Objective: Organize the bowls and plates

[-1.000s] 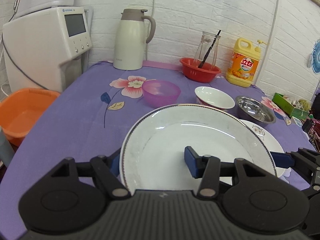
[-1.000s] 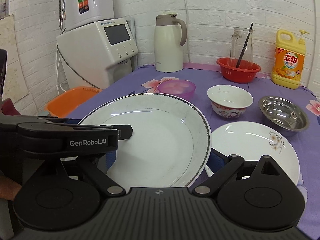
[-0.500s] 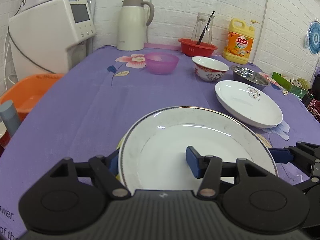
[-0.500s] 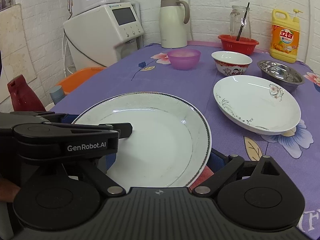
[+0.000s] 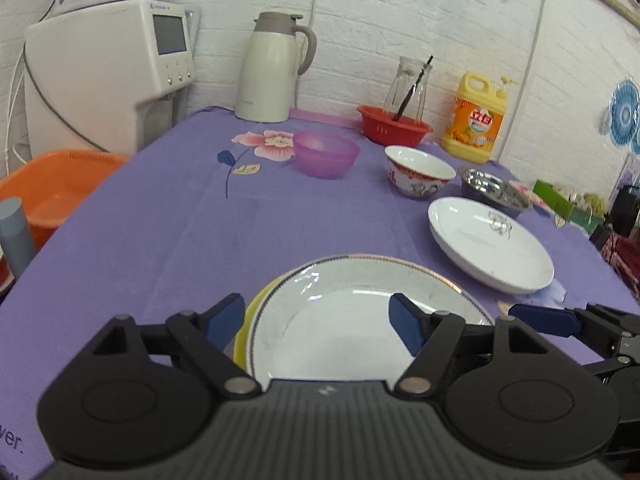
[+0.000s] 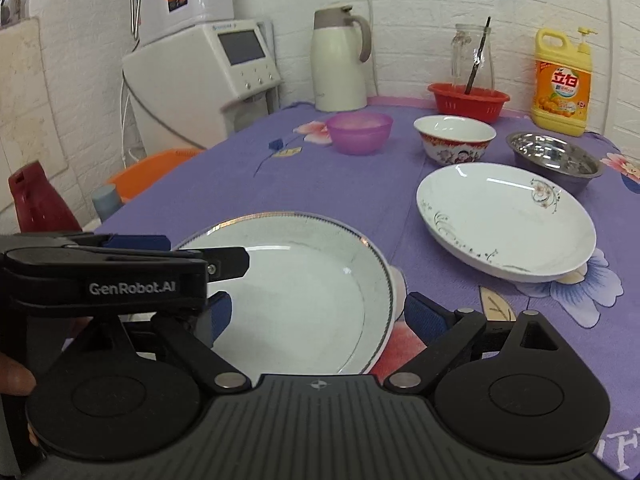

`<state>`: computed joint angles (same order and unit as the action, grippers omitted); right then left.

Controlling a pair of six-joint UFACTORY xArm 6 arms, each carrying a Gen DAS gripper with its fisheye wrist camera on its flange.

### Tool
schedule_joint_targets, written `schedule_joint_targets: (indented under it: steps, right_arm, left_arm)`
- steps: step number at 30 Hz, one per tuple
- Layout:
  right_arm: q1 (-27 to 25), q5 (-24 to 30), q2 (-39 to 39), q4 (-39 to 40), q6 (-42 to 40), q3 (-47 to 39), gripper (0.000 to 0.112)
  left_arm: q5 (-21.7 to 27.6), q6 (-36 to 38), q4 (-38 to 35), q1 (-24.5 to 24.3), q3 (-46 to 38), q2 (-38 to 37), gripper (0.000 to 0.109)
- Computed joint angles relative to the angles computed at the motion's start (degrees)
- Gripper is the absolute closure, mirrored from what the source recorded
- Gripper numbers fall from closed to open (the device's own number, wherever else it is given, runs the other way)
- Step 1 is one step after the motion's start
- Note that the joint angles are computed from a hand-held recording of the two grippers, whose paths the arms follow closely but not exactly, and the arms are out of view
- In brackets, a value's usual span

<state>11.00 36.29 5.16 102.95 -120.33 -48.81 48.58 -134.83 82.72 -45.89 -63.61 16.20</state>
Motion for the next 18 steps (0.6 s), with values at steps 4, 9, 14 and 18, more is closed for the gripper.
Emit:
schedule_joint_targets:
  steps: [4,9,14,18]
  right_arm:
    - [-3.9,5.3,-0.4,0.2,3.2,-1.6,0.009]
    - [-6.2,-0.8,6.2,2.8,4.1,-10.9,0.009]
    - [-6.3,-10.4,20.6,-4.7,13.9,-27.8,0.009]
    - [-5.7,-12.1,27.4,-14.0,22.3,-34.9,0.009]
  left_arm:
    - [0.2,0.0,1.2,0.9,-0.6,-1.5,0.036]
    - [-6.6,3.6,2.0,5.0,-7.3,2.6,0.036]
    - [-18.3,18.3,-5.7,11.0,-22.4,14.2,0.036]
    - [-23.5,37.1,-20.9,14.1,-36.9,25.6,0.036]
